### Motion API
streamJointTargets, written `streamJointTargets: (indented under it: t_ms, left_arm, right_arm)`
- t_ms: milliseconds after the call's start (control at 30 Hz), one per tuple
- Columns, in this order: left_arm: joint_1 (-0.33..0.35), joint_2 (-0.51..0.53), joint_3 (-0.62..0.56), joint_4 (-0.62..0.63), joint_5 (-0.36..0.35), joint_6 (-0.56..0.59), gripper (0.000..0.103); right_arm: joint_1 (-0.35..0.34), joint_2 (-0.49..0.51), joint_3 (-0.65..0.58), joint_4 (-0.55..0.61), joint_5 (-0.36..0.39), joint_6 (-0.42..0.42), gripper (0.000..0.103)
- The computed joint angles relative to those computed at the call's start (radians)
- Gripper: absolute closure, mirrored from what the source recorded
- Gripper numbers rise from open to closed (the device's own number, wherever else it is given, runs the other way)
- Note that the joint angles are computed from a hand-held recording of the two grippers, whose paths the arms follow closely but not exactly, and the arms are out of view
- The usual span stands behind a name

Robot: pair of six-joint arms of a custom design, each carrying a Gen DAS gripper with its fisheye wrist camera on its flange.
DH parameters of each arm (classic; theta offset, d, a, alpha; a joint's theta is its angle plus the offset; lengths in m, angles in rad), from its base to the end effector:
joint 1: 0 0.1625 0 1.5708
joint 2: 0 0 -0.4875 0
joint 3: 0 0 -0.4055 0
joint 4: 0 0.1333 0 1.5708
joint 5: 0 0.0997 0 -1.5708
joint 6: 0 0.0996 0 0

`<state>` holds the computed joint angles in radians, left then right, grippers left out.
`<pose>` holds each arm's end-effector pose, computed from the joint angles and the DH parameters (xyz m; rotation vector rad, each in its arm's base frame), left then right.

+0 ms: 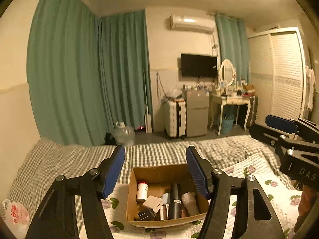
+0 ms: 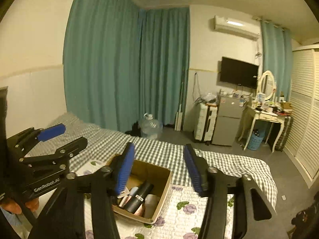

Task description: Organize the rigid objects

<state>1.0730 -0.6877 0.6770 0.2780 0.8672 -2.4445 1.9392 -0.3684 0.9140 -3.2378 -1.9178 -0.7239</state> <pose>-0.2221 -0.8229 0.3601 0.6463 1.9221 -1.4112 0.4273 -0.8309 0.1767 0.9729 -2.0852 1.3427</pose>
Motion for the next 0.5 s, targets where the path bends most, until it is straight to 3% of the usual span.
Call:
streamJointTargets:
  t_ms: [100,133,200,367,500]
  left_arm:
    - [-0.015,-0.098,0.199,-0.150,0.008,0.032,0.031]
    - [-0.017,-0.118,0.245,-0.182,0.008,0.046,0.029]
    - [-0.018,-0.143,0.315,-0.249,-0.016,0.073,0.028]
    - [0.013,-0.170,0.426,-0.381,-0.037,0.089,0.027]
    - [0.056,-0.173,0.453,-0.408,-0.005,0.042,0.027]
  right_arm:
    - [0.003,-0.043,0.124,-0.109,0.005,0.032,0.020]
    - [0.001,-0.051,0.151,-0.131,0.010,0.049,0.009]
    - [-0.005,-0.057,0.198,-0.183,0.027,0.072,0.000]
    - [-0.042,-0.005,0.245,-0.360,0.065,0.051,0.000]
    - [-0.075,0.042,0.196,-0.284,0.031,0.119,0.000]
